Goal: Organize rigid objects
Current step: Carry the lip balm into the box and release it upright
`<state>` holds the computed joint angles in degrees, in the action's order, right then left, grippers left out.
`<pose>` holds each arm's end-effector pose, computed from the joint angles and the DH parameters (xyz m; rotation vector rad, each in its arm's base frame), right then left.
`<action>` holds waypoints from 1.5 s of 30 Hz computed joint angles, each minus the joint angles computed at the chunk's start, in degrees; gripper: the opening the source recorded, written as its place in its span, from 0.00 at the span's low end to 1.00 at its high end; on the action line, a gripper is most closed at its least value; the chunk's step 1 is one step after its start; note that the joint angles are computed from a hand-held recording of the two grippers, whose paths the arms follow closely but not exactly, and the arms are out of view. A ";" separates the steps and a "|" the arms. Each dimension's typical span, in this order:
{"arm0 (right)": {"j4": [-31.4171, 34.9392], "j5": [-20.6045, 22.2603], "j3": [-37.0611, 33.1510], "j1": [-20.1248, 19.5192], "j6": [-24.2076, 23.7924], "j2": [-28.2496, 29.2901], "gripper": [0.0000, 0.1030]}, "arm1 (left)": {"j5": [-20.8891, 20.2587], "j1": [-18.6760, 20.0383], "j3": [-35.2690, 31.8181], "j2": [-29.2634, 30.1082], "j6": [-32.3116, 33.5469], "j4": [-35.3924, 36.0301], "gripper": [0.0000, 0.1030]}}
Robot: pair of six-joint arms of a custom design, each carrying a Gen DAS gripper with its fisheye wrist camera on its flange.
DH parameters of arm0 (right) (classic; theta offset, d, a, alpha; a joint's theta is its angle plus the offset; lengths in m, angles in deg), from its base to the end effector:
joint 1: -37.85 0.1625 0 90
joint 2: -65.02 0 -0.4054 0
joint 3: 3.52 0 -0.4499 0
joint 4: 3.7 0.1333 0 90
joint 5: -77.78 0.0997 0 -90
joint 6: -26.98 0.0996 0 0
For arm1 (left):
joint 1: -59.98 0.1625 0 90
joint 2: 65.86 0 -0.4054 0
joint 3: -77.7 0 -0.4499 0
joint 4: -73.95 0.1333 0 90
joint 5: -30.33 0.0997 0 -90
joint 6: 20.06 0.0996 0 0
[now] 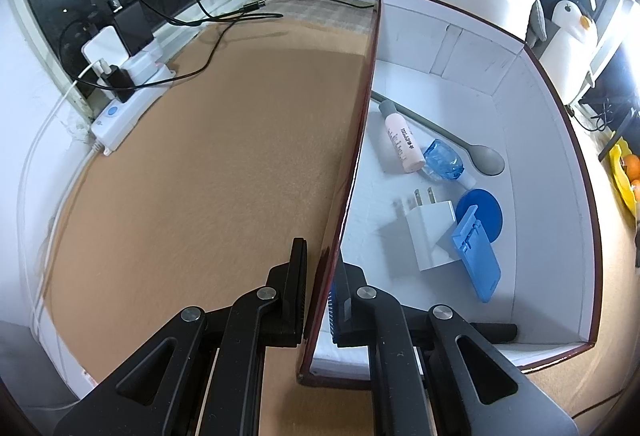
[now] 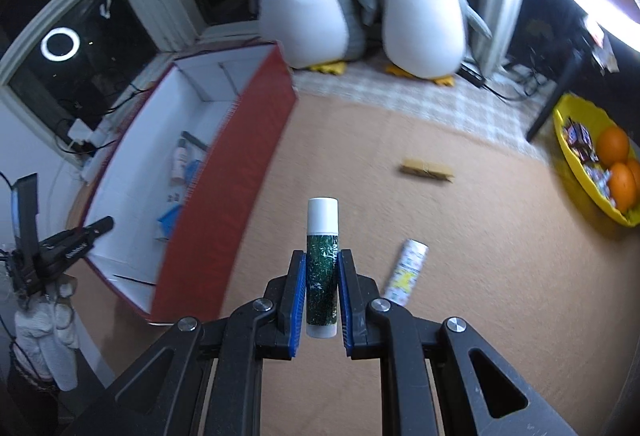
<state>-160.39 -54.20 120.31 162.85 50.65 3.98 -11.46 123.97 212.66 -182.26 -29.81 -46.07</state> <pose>0.3451 -0.3767 0.0500 0.2127 -2.4723 0.5400 0.0299 -0.4120 0.3372 0.2272 2.3341 -0.5455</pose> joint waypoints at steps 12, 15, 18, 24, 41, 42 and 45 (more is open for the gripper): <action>0.25 4.27 -8.92 2.68 -6.18 9.25 0.13 | -0.29 -0.28 0.44 -1.33 0.27 -0.18 0.08; 1.24 5.20 -11.21 2.94 -7.18 11.85 0.13 | -0.28 -0.38 0.48 -1.52 0.30 -0.14 0.07; 1.78 6.53 -13.48 2.98 -8.14 14.44 0.13 | -0.35 -0.49 0.59 -1.80 0.35 -0.07 0.07; 4.32 7.82 -18.67 3.32 -10.36 20.14 0.13 | -0.43 -0.60 0.80 -2.30 0.42 -0.02 0.08; 8.83 9.01 -23.65 2.13 -10.93 26.02 0.13 | -0.79 -0.59 1.00 -3.04 0.66 -0.11 0.08; 8.89 9.02 -23.68 2.11 -10.97 26.05 0.14 | -0.79 -0.59 1.00 -3.04 0.66 -0.11 0.08; 8.81 8.89 -23.82 2.17 -11.11 26.30 0.14 | -0.80 -0.59 1.01 -3.06 0.72 -0.11 0.08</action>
